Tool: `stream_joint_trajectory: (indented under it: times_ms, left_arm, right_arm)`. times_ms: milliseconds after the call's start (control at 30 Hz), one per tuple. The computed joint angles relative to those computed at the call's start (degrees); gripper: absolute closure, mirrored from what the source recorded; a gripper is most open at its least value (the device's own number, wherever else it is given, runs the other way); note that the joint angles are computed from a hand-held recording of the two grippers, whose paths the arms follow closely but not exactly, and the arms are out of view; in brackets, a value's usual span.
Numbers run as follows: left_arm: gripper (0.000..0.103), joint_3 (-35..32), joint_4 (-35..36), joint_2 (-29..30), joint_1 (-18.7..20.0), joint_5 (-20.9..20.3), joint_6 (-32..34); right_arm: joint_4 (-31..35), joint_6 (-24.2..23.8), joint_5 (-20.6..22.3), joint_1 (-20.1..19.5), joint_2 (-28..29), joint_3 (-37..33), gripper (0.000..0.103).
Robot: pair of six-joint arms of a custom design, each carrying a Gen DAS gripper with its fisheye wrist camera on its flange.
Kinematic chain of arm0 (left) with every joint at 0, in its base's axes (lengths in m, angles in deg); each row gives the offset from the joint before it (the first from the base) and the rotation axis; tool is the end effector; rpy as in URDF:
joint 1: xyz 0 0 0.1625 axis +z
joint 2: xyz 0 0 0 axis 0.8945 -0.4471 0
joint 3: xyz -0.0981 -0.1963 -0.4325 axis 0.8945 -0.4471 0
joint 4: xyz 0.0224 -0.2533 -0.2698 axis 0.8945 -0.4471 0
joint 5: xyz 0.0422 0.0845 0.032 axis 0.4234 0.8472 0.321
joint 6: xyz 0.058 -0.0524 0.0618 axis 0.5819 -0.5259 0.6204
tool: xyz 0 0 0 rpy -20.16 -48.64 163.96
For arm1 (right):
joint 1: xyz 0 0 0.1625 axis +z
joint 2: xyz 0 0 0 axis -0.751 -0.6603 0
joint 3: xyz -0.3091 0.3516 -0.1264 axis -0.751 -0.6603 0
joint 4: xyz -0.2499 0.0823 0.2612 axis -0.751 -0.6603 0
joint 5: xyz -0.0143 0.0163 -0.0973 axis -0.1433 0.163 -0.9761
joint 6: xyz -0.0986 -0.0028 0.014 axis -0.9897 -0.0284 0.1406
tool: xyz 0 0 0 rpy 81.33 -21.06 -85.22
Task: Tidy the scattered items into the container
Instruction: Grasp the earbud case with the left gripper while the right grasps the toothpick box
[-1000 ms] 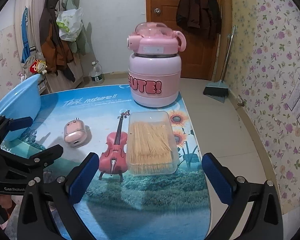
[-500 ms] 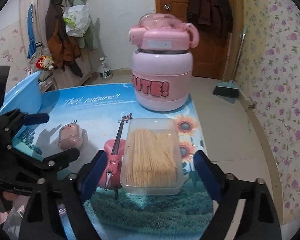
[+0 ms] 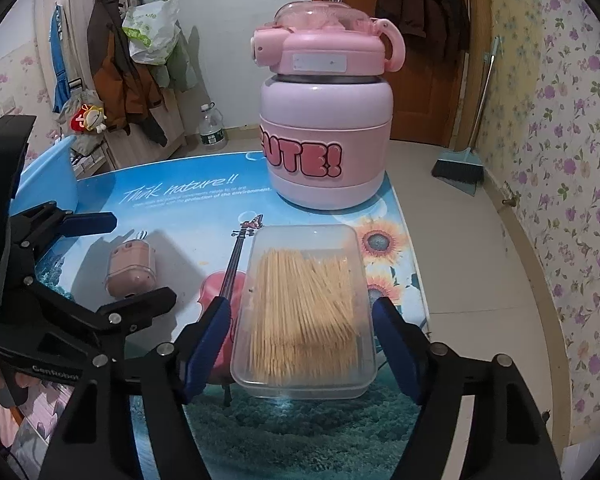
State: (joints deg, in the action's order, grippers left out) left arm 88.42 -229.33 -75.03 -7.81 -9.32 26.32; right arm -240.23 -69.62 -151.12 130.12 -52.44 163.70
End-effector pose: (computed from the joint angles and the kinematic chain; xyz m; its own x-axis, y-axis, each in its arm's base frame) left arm -0.2555 -0.7226 -0.0935 -0.5249 0.5197 -0.6741 0.7516 0.6547 -0.0805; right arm -0.0045 -0.6887 0.1705 -0.7472 -0.0624 0.6617 -0.4803 0.7389 -0.4726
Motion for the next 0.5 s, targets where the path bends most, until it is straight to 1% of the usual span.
stream_joint_trajectory:
  times_ms: [67, 133, 167, 200, 233, 333, 367, 500]
  left_arm:
    - [0.010, 0.11, 0.17, -0.24, 0.18, -1.27, 0.22]
    - [0.020, 0.31, 0.40, -0.50, 0.35, -2.51, 0.39]
    - [0.023, 0.45, 0.64, -0.69, 0.44, -3.22, 0.29]
    - [0.027, 0.55, 0.81, -0.78, 0.46, -3.81, 0.17]
    - [0.029, 0.45, 1.06, -0.81, 0.49, -4.24, 0.15]
    - [0.040, 0.99, 0.88, -1.05, 0.52, -5.35, 0.19]
    - [0.043, 1.22, 0.95, -1.20, 0.46, -5.63, 0.12]
    - [0.054, 2.24, 0.35, -1.59, 0.21, -5.64, 0.28]
  right_arm:
    - [0.62, 0.03, 0.06, -0.06, 0.04, -0.22, 0.032]
    - [0.60, 0.15, -0.18, -0.03, 0.24, -0.39, 0.039]
    - [0.67, 0.33, 0.00, -0.12, 0.17, -0.32, 0.041]
    - [0.84, 0.49, 0.19, -0.20, 0.00, -0.20, 0.041]
    - [1.32, 0.75, 0.47, -0.30, -0.17, -0.23, 0.041]
    - [1.33, 0.54, 0.51, -0.35, -0.22, -0.14, 0.041]
    - [1.21, 0.51, 0.56, -0.38, -0.27, 0.00, 0.041]
    - [1.26, 0.58, 0.67, -0.42, -0.34, 0.15, 0.041]
